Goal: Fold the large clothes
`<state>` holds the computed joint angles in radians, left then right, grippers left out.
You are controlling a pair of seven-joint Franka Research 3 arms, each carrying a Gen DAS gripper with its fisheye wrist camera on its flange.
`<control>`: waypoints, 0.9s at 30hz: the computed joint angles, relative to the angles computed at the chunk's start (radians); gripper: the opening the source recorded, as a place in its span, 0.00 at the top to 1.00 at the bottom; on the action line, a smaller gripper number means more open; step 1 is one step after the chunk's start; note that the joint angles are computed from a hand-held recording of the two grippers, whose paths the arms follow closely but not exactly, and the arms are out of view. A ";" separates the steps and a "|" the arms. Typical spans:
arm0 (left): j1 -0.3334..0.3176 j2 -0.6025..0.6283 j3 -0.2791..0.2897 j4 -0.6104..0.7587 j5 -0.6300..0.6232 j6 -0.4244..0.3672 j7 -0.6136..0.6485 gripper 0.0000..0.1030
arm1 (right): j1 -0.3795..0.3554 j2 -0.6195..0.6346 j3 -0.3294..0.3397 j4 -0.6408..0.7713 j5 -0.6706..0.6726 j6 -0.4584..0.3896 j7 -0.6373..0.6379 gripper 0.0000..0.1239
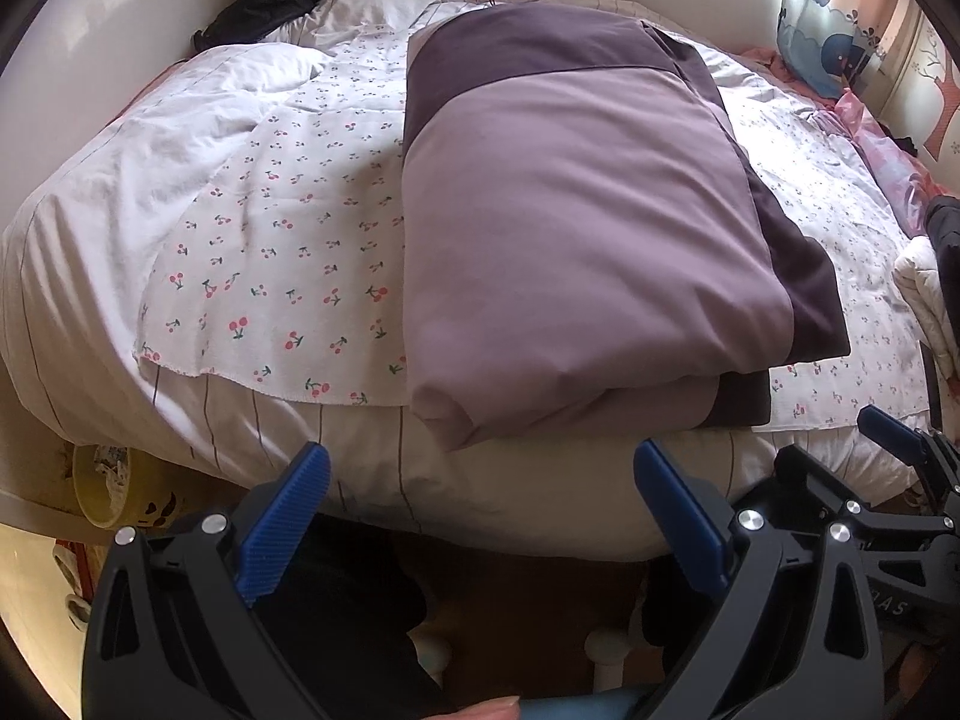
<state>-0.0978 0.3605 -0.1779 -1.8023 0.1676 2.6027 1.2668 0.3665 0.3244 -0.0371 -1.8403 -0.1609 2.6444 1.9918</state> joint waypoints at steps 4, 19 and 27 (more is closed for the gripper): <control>-0.001 0.001 0.001 0.001 0.002 -0.001 -0.003 0.06 | 0.000 0.001 0.000 0.001 0.001 -0.001 0.000 0.22; -0.005 0.009 -0.001 0.013 0.006 -0.017 -0.004 0.06 | -0.004 0.003 0.002 -0.002 0.015 0.001 -0.011 0.22; -0.007 0.011 -0.001 0.014 0.007 -0.019 -0.008 0.06 | -0.005 0.006 0.003 -0.003 0.024 0.003 -0.018 0.22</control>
<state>-0.1044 0.3714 -0.1786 -1.7882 0.1750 2.5838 1.2584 0.3613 0.3299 -0.0345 -1.8435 -0.1374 2.6474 1.9739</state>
